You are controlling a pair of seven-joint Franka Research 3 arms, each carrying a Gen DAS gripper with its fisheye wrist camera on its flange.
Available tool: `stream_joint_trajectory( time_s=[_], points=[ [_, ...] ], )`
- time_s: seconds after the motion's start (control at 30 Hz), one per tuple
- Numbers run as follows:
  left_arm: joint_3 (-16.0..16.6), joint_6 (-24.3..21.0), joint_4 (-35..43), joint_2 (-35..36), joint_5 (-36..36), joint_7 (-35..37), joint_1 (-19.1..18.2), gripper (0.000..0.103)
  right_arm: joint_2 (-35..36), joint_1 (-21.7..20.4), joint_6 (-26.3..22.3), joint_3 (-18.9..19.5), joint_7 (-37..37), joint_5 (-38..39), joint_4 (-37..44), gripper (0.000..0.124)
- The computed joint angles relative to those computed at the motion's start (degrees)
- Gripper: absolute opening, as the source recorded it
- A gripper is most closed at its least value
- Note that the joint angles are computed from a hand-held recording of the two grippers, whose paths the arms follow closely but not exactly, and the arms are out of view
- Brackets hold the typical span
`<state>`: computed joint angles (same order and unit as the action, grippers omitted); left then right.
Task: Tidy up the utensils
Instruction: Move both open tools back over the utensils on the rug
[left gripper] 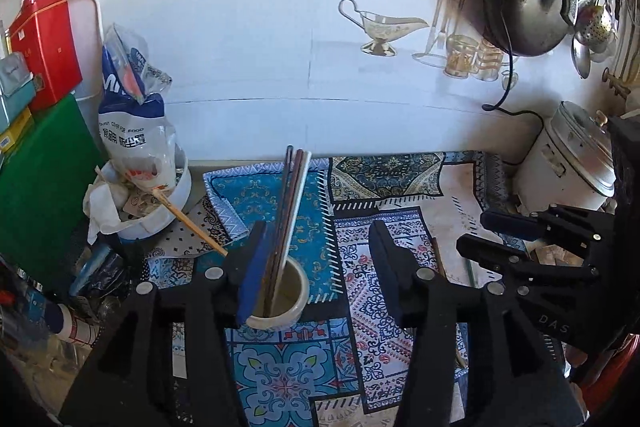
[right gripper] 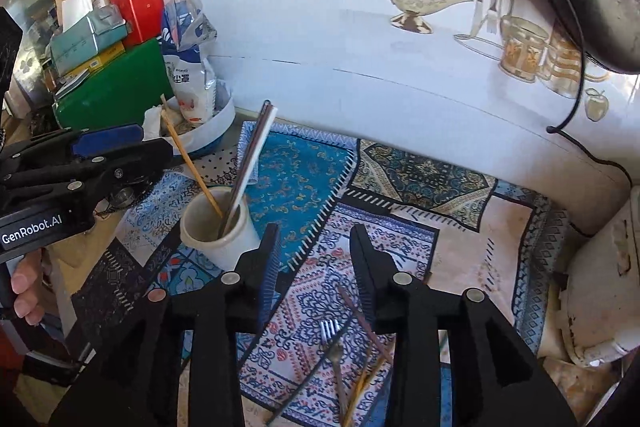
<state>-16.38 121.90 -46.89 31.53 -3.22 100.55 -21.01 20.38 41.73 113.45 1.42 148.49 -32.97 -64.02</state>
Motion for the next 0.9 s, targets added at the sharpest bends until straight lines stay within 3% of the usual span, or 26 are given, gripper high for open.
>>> stream_joint_trajectory(
  time_s=[0.23,0.5,0.73,0.9],
  points=[
    [-0.72,0.06,-5.14,-2.06,0.75,-1.98,-2.45,0.059,-11.28,-2.93,0.06,2.85,3.93,-1.48,-16.75,0.034],
    [-0.37,-4.18,-7.96,-1.05,3.17,-6.02,-4.97,0.059,-17.51,-9.55,3.91,6.58,2.08,6.7,-29.57,0.034],
    [0.11,-7.23,-12.42,-1.28,4.95,-9.62,-5.26,0.059,-15.82,-12.6,8.96,7.15,-6.79,18.39,-32.92,0.034],
    [-0.06,-6.9,-17.39,-3.14,5.44,-11.82,-4.55,0.059,-11.31,-13.2,7.67,6.49,-14.45,24.51,-29.52,0.034]
  ],
)
